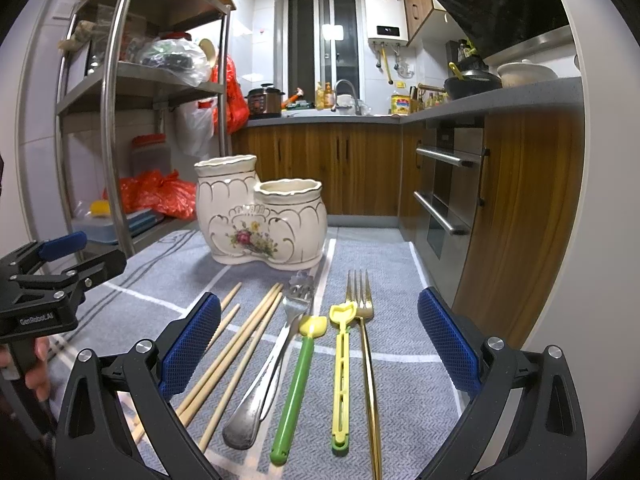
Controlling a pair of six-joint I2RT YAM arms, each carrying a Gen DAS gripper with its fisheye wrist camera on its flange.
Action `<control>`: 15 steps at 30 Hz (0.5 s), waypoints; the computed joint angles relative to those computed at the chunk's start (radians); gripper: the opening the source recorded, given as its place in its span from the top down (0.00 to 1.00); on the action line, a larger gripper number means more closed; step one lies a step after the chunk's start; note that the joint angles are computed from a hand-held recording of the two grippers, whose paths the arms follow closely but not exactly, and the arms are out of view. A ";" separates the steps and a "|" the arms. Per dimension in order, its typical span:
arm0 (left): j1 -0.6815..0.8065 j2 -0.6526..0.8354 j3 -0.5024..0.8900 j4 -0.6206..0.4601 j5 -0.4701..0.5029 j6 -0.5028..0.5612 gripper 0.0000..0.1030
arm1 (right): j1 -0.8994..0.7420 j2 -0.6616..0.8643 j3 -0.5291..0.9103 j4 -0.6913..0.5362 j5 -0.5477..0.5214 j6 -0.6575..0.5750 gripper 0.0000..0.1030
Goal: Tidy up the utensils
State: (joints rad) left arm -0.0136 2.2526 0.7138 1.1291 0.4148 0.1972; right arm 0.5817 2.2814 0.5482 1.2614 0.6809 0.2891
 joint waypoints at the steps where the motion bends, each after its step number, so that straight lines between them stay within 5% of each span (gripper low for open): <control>1: 0.000 0.000 -0.002 0.001 0.001 -0.001 0.05 | 0.000 -0.001 -0.001 0.000 0.000 -0.001 0.05; 15: -0.005 0.057 0.032 0.013 -0.004 -0.003 0.05 | 0.003 0.016 0.014 -0.008 -0.002 0.006 0.05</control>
